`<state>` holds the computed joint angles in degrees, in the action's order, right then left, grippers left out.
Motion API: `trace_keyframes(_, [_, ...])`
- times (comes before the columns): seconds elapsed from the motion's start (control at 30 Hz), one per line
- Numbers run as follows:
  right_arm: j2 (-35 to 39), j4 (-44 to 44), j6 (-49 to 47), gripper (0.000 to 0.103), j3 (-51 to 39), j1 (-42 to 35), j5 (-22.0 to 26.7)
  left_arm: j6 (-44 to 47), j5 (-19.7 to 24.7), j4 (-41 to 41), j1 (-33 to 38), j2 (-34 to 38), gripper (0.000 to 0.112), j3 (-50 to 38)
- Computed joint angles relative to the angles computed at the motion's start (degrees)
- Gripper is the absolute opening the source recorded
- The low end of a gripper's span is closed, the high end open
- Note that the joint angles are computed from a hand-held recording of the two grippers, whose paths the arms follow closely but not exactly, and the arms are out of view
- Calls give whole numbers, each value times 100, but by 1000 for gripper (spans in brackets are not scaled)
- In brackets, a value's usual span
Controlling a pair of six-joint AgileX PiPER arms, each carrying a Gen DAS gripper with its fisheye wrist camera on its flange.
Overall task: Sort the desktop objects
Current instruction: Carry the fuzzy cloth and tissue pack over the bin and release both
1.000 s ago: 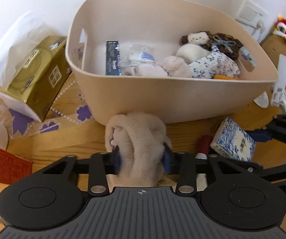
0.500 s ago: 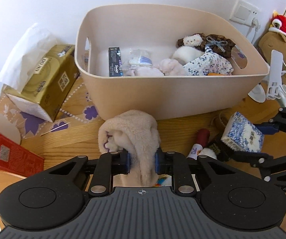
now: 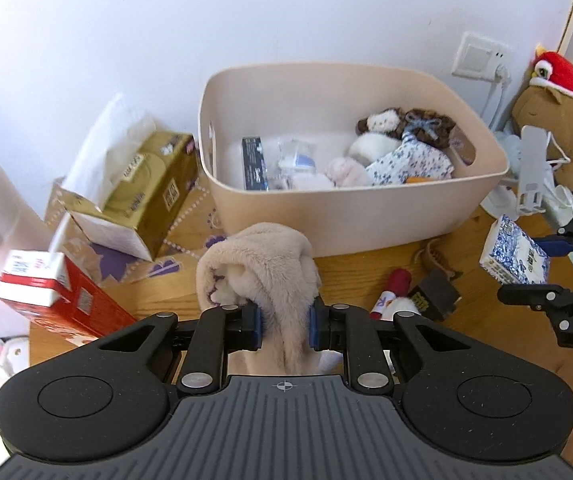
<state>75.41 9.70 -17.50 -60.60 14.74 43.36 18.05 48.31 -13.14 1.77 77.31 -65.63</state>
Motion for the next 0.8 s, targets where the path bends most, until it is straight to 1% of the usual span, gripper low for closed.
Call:
trace_keyframes(0.1, [-145,105,-133,44,-67,-85,78,4,-24,51,-57,-223,20,26])
trace_keyframes(0.4, [-469,154,-279,44,-373,-371,278,-104,184,77,-222,-569,20,-254])
trace_keyframes(0.57, [-465,129,-252,44,-658,-540,348,-102,258,81,-273,-567,20,-562])
trace_keyframes(0.8, [-351,-57,-8,44,-1133,-635,367,-52,322,104,-347,-364,20,-1126])
